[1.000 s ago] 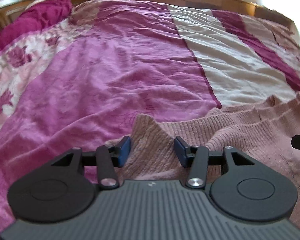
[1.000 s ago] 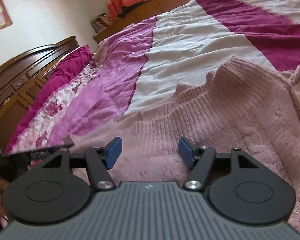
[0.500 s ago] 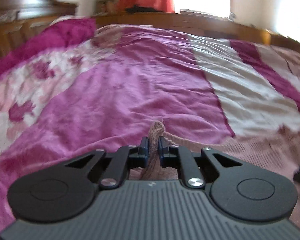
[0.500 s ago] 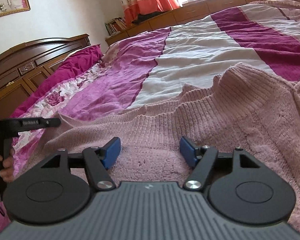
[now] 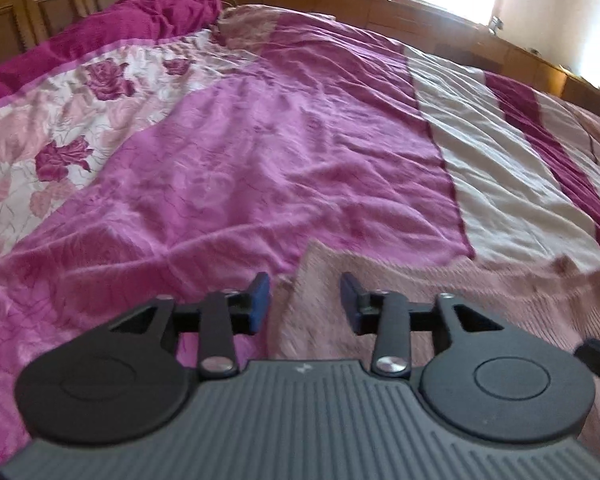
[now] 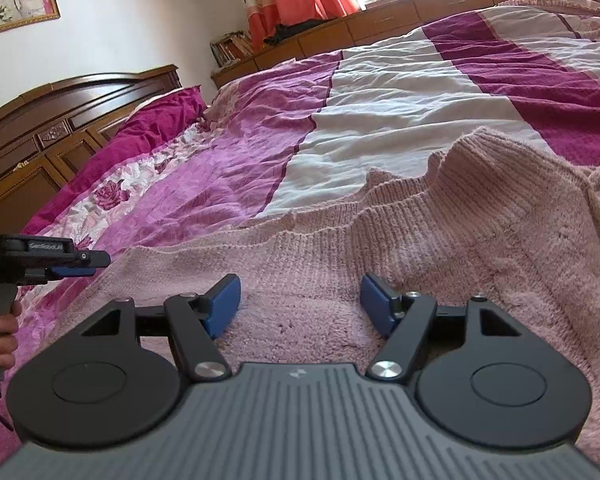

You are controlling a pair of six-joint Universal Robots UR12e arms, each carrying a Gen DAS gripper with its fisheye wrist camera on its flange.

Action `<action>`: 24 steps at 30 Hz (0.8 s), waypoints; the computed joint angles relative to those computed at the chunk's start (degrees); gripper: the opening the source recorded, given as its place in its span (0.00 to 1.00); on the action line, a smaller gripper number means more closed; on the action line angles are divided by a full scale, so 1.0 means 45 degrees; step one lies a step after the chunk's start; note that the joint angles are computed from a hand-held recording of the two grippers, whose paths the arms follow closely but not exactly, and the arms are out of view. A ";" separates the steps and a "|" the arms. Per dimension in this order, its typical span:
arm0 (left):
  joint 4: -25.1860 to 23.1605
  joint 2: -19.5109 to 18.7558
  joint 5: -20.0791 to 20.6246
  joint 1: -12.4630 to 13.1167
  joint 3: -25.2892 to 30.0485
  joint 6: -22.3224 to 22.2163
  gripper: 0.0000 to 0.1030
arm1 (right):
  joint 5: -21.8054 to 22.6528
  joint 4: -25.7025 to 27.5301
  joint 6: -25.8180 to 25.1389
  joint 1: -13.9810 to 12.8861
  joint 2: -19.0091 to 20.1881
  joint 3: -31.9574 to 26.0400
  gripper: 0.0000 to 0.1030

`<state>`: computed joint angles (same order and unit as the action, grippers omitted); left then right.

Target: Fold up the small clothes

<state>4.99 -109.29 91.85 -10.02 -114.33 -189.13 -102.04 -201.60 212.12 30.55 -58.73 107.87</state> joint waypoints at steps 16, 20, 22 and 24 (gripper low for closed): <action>-0.0682 0.0621 -0.0140 -0.0151 -0.0947 -0.0072 0.46 | -0.1091 -0.1006 0.2477 -0.1803 -0.1688 0.2235 0.64; -0.1002 0.0435 0.0353 -0.0229 -0.0874 -0.0836 0.58 | -0.0381 -0.0260 0.1202 -0.1945 -0.1523 0.1799 0.59; -0.0634 0.0343 0.0117 -0.0116 -0.1014 -0.1608 0.59 | 0.0002 0.0512 0.0299 -0.1870 -0.1441 0.1463 0.31; -0.0314 0.0305 0.0080 -0.0093 -0.1114 -0.1828 0.59 | -0.0591 0.0742 -0.0827 -0.1553 -0.1306 0.1177 0.13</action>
